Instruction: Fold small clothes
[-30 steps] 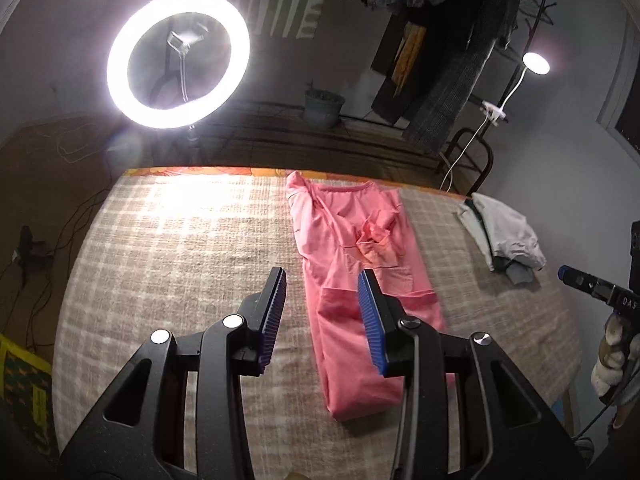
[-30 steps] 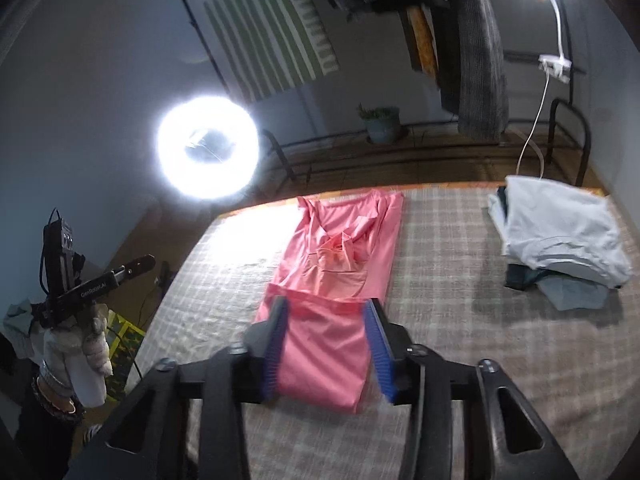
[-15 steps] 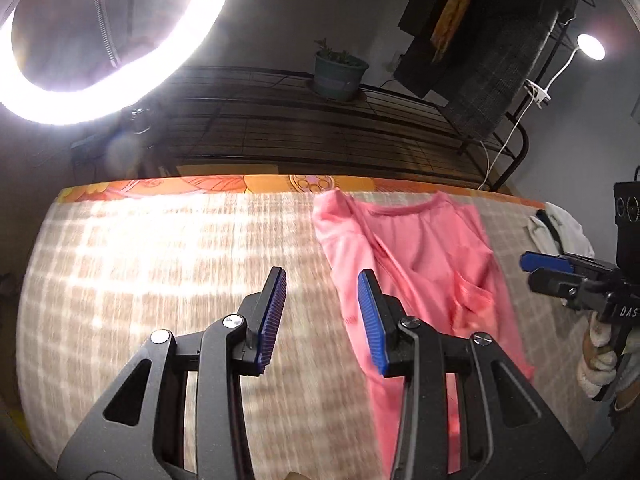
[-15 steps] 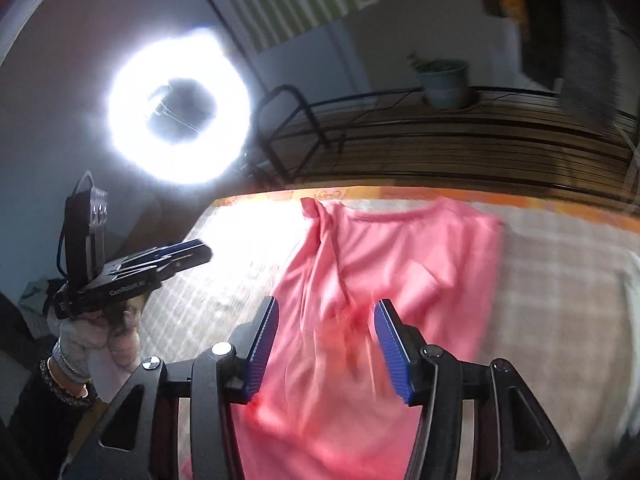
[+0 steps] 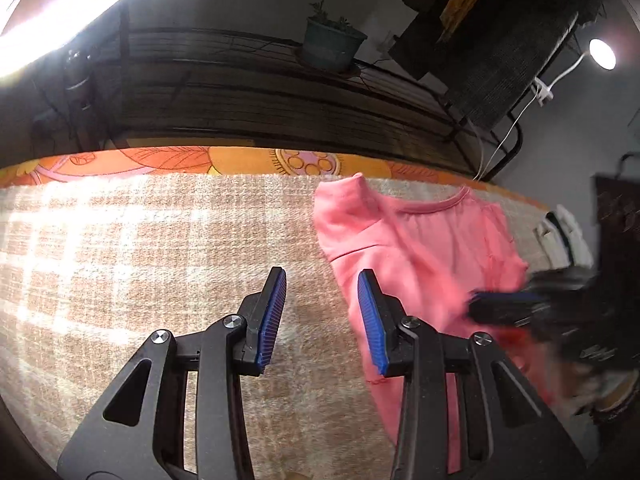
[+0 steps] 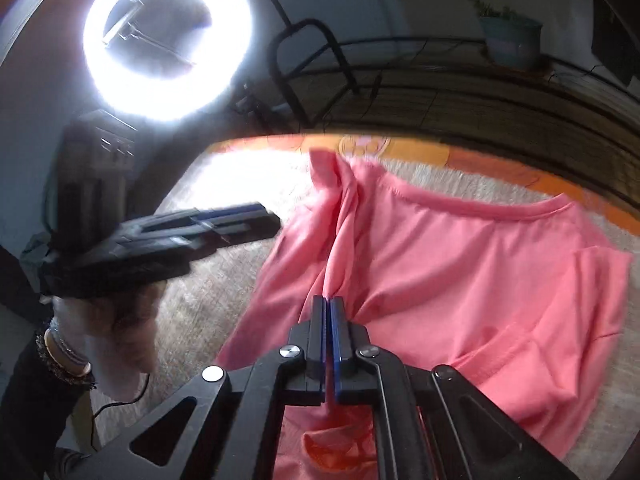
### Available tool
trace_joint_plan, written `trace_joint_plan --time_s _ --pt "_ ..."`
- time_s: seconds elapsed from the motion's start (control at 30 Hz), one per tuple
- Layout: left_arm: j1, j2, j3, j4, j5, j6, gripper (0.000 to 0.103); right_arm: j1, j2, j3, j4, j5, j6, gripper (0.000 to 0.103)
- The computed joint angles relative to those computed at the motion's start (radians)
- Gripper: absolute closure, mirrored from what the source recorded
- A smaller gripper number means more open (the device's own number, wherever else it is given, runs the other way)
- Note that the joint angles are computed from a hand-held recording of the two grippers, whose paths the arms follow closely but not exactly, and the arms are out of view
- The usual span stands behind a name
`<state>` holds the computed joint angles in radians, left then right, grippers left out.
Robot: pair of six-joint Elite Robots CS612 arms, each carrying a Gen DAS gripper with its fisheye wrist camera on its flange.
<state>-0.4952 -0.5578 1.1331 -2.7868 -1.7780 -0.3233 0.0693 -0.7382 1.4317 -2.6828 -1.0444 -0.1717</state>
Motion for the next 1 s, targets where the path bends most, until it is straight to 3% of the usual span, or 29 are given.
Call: trace_joint_plan --time_s 0.1,0.13,0.23,0.37,0.47,0.5,0.53,0.63,0.73,0.83,0.9,1.0 --pt "-0.005 -0.003 0.008 0.005 0.027 0.032 0.066 -0.027 -0.018 0.053 -0.144 0.086 0.102 0.103" --pt "-0.007 -0.004 0.01 0.005 0.039 0.035 0.066 -0.03 -0.018 0.057 -0.153 0.076 0.136 0.103" --pt "-0.005 0.007 -0.011 -0.001 0.038 0.0 0.066 -0.004 -0.003 0.014 -0.021 -0.098 0.098 0.1" --pt "0.001 0.05 -0.092 0.022 0.018 -0.046 0.066 -0.01 0.013 0.01 -0.04 -0.044 0.121 0.1" --pt "0.012 0.093 -0.164 0.043 -0.036 -0.108 0.066 -0.012 0.008 0.016 -0.045 -0.032 0.115 0.09" --pt "0.011 0.105 -0.184 0.048 -0.034 -0.12 0.066 -0.013 0.004 0.021 -0.054 -0.021 0.114 0.082" --pt "0.006 0.111 -0.191 0.035 -0.007 -0.12 0.066 -0.02 -0.003 0.027 -0.064 -0.003 0.11 0.073" --pt "-0.015 0.129 -0.246 0.101 0.098 -0.065 0.066 -0.038 -0.026 0.066 -0.144 0.023 0.106 0.07" --pt "-0.016 0.129 -0.243 0.084 0.068 -0.061 0.066 -0.077 -0.049 0.121 -0.267 0.005 0.139 0.07" --pt "-0.01 0.105 -0.193 0.04 0.045 -0.057 0.066 -0.111 -0.049 0.139 -0.322 -0.051 0.218 0.069" --pt "-0.006 0.09 -0.16 0.01 0.026 -0.06 0.066 -0.131 -0.041 0.141 -0.339 -0.061 0.254 0.069" --pt "-0.01 0.092 -0.168 0.054 0.049 -0.033 0.066 -0.149 -0.022 0.126 -0.306 -0.058 0.261 0.069"
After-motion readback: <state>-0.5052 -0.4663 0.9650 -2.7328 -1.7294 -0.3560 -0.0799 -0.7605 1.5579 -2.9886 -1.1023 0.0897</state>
